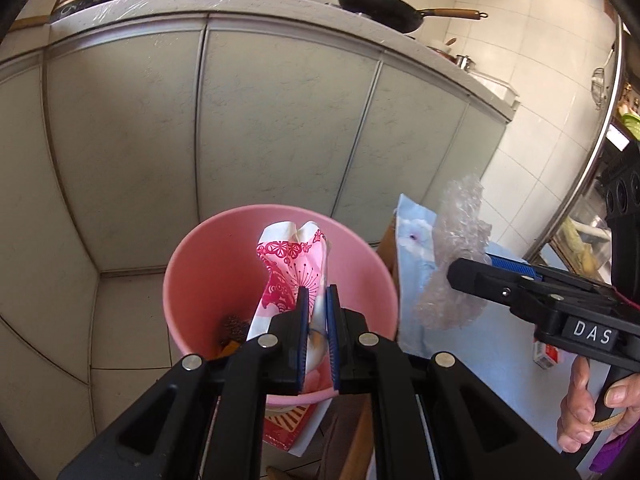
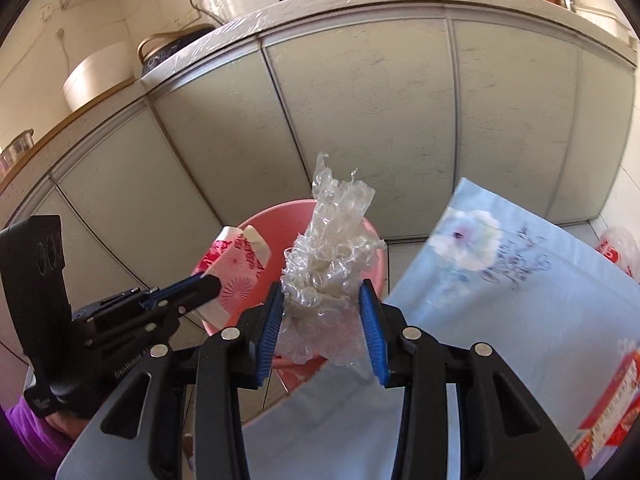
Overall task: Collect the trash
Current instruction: 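Carry the cup and bubble wrap over the pink bin and open both tools, then move both open tools back to the ointment box and red mesh bag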
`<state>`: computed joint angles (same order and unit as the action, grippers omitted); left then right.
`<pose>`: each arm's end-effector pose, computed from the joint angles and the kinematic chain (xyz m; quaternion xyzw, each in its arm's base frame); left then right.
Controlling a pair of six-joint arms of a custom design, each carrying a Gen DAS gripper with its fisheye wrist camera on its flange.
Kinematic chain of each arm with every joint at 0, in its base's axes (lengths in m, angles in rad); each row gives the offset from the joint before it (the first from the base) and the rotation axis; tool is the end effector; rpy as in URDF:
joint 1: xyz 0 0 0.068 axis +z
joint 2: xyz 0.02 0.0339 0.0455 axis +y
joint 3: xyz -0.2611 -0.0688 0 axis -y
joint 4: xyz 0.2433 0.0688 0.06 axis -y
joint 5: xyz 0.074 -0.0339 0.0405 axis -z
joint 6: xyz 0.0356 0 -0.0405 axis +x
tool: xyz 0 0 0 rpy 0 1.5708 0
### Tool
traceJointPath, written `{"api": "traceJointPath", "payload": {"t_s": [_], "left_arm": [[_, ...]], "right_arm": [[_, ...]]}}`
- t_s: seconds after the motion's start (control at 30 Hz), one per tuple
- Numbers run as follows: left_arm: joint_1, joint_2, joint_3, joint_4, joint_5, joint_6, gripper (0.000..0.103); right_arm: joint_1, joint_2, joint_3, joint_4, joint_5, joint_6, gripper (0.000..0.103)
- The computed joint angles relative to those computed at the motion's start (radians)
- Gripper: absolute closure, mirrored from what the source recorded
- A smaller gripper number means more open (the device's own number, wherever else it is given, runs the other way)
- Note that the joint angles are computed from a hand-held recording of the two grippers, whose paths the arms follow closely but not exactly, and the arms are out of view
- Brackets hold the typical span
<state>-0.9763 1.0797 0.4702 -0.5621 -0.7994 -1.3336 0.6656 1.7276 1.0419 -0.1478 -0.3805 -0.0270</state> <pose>0.1159 -0.1258 0.1626 -0.2364 0.8748 -0.0130 0.4227 0.2742 0.2321 0.1845 -0.3750 0.8385 0.2786 0.2806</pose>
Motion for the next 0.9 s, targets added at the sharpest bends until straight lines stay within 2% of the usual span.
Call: {"api": "traceJointPath", "payload": {"t_s": [0.27, 0.33, 0.4, 0.5, 0.67, 0.77, 0.83, 0.9], "left_arm": [[0.093, 0.024, -0.036, 0.078, 0.064, 0.041, 0.094], [0.111, 0.011, -0.049, 0.095, 0.078, 0.047, 0.091], [0.129, 0.02, -0.042, 0.084, 0.087, 0.042, 0.082], [0.127, 0.002, -0.046, 0.077, 0.082, 0.029, 0.082], [0.082, 0.001, -0.017, 0.017, 0.041, -0.008, 0.082], [0.071, -0.009, -0.008, 0.015, 0.035, -0.008, 0.082], [0.02, -0.018, -0.013, -0.001, 0.017, -0.06, 0.082], [0.014, -0.029, -0.015, 0.022, 0.028, -0.046, 0.082]], "right_arm": [[0.071, 0.138, 0.101, -0.002, 0.02, 0.049, 0.061], [0.076, 0.165, 0.128, -0.034, 0.021, 0.034, 0.061], [0.081, 0.171, 0.128, -0.041, 0.033, 0.021, 0.06], [0.076, 0.16, 0.109, -0.027, 0.013, 0.021, 0.056], [0.069, 0.125, 0.079, -0.01, 0.0, 0.023, 0.056], [0.056, 0.082, 0.036, 0.007, -0.011, 0.021, 0.056], [0.039, 0.041, -0.01, 0.027, -0.023, 0.018, 0.056], [0.02, 0.004, -0.054, 0.037, -0.045, 0.02, 0.056]]}}
